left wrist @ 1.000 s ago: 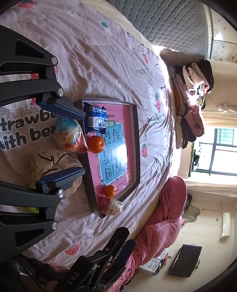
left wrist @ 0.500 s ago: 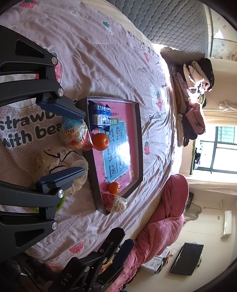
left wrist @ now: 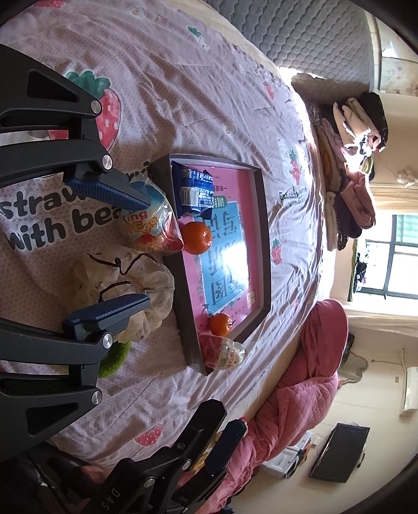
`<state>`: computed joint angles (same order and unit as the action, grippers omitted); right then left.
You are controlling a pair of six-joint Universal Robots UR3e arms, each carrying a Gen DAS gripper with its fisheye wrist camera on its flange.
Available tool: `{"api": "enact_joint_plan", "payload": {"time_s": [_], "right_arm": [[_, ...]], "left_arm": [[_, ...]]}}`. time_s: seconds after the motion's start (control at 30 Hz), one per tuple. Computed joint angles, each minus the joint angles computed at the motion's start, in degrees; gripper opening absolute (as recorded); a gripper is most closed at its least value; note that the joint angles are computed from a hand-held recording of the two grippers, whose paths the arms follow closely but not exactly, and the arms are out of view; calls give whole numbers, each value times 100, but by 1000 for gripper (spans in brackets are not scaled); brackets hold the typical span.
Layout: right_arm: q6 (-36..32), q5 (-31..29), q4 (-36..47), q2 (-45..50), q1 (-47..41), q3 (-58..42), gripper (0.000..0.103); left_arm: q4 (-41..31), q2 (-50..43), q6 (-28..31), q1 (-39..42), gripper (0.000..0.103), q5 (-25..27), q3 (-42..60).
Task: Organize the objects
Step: 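Move left tool toward the cream mesh bag while right tool approaches the green fuzzy ring, then close left tool on the cream mesh bag while right tool grasps the green ring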
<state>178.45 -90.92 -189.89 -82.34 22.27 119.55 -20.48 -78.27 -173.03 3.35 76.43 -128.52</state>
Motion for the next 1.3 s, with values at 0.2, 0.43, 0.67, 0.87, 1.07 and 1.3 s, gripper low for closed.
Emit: {"api": "enact_joint_plan", "payload": {"time_s": [0.2,0.43,0.67,0.87,1.07,1.3], "right_arm": [[-22,15,54,-10,22,49,60],[-24,60,324,-18,25,87,60],[-53,75,722,36,42,44,60],[-121,94,988,81,65,12,60],[-219,202,1288,145,70,-58,60],[-281,244,1664,185,64,-122,60]], "left_arm": [[-114,-67,18,16,56,-47,20],[-143,-147,47,-44,56,8,27],[-228,-265,48,-64,56,55,81],[-254,-330,74,-89,56,86,105],[-302,-429,91,-136,56,121,140],[-327,-569,96,-169,56,125,179]]}}
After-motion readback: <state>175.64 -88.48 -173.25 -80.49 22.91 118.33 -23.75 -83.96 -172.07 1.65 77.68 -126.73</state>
